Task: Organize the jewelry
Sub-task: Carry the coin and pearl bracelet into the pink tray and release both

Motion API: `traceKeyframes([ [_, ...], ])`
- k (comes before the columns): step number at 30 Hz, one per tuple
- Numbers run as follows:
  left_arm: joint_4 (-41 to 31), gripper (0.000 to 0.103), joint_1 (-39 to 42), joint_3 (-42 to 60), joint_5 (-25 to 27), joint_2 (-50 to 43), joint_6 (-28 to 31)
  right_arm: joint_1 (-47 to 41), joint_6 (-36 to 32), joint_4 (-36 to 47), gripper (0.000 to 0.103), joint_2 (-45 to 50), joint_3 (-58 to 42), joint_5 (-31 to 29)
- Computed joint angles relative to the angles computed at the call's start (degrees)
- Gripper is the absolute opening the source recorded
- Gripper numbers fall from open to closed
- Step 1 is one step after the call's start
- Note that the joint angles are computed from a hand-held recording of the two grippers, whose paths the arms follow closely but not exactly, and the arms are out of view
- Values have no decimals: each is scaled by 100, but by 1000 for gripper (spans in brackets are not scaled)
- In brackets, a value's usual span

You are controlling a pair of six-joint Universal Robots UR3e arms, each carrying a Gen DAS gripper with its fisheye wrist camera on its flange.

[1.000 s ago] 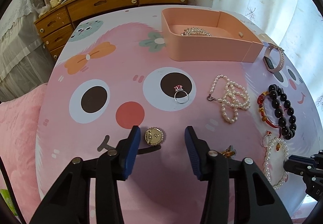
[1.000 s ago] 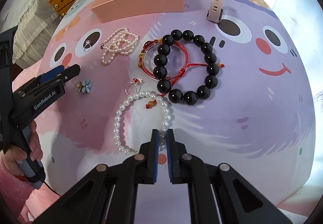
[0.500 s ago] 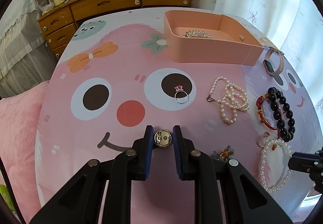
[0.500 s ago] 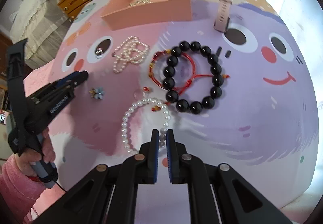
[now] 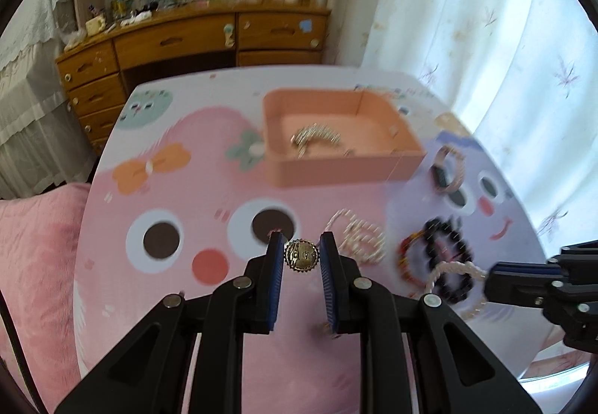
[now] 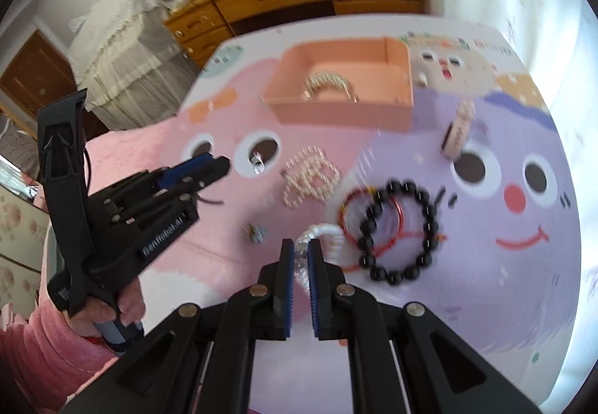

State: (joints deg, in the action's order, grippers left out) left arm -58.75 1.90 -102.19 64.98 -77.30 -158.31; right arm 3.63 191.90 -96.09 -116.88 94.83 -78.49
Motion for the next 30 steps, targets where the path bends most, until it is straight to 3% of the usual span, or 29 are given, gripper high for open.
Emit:
traceKeyframes([
  [5,-24,17,-182,457,-127,-113,-292,-184,-296,-194,7,229,-484,159],
  [12,185,17,-508,981,-179,-397,-836,-771,-1223,-516,7,585,-1094,503],
  [22,1084,17,-1236,1826,256,-1466,-1922,-1740,-1825,-1372,7,975,-1276,1213],
  [30,1350,17,-1700,2862,805,-2607,-2378,-2135,-2116,-1635,7,1429,-1230,1608],
])
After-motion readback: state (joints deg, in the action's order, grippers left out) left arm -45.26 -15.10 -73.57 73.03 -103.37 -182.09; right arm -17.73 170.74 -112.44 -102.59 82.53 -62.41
